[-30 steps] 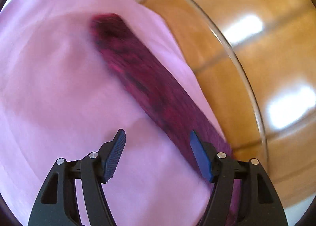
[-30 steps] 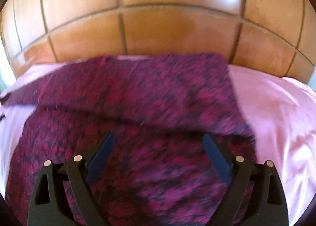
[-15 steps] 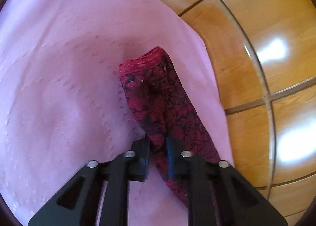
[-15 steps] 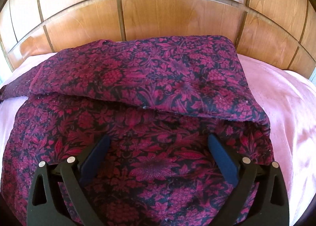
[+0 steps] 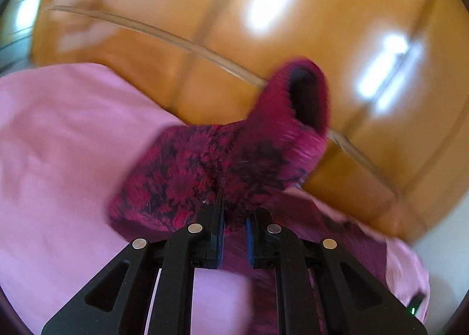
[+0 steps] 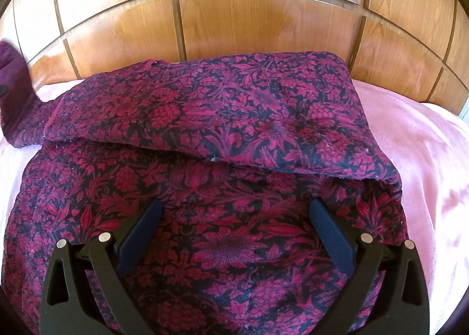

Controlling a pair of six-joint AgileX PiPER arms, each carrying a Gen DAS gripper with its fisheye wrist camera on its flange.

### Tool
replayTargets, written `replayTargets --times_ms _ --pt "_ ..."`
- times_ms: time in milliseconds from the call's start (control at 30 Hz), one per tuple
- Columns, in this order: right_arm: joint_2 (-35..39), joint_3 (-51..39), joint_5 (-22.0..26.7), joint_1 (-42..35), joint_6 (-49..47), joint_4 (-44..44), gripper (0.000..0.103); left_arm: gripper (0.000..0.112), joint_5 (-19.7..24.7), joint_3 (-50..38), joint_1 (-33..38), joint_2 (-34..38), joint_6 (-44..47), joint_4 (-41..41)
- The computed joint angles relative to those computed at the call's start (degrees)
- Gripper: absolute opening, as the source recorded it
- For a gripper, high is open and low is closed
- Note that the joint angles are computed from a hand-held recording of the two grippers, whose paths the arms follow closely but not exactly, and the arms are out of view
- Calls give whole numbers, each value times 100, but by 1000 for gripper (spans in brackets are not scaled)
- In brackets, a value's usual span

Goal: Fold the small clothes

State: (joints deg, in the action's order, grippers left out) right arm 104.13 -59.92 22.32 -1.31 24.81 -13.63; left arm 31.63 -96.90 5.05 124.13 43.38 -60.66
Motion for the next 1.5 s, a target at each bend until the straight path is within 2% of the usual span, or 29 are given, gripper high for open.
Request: replayTargets --times_ms 133,200,233,267,300,367,433,533,567,600,733,833,933,1000,1033,1067,1100,1200,1300,1400,1500 --pt "4 5 -24 -20 -42 63 100 10 4 -5 -735 208 -387 642" --pt "0 5 -38 -48 -142 166 100 15 56 -199 -979 394 -740 1117" --pt "-5 9 -48 -64 -201 229 100 20 56 -227 -1097 462 -814 1281" --pt "-6 10 -57 -85 -276 300 100 33 43 -192 -1158 462 -816 1354" --pt "-6 8 -62 -109 -359 381 100 39 26 -99 -1201 419 -720 1352" --pt "-6 -18 -47 -175 -608 621 100 60 -59 191 -1206 239 -281 1008" --pt "-7 -87 25 -297 -1135 1101 98 64 -155 672 -1154 -84 293 593" --pt "-190 -137 116 -653 -2692 2799 65 64 -165 1402 -1002 -523 1392 -335" --pt "-225 -180 190 -746 -3115 3372 59 64 -176 1658 -958 -679 1679 -594" --pt "-245 -412 493 -793 -3316 3945 59 64 -198 1870 -919 -780 1946 -811" --pt "70 -984 1150 -782 -4855 6008 60 64 -246 2495 -773 -1022 2483 -1356" --pt "622 -1746 1438 -420 -4648 6160 60 64 -216 2865 -587 -1169 2752 -1602" --pt "1371 -2740 1740 -68 -4003 5827 59 64 -126 3134 -414 -1258 2925 -1805" --pt "1945 -3565 2060 165 -3270 5262 47 64 -105 3186 -329 -1261 2873 -1767" --pt "2206 -3994 2213 319 -2812 4786 27 64 -139 3166 -303 -1240 2753 -1700" --pt "2301 -4195 2283 427 -2544 4464 11 64 -221 3164 -274 -1238 2620 -1604" --pt "2317 -4383 2275 550 -2323 4071 7 64 -376 3113 -283 -1227 2310 -1374" --pt "1768 -4041 1945 552 -2491 3998 6 64 -377 2830 -120 -1074 1628 -1085" --pt "1004 -3493 1590 287 -2874 4224 5 64 -524 2411 -157 -880 697 -346" --pt "535 -3206 1498 -66 -3280 4541 5 64 -794 1918 -384 -632 -679 781" --pt "253 -3007 1418 -384 -3489 4590 5 64 -734 1378 -584 -355 -1776 1631"
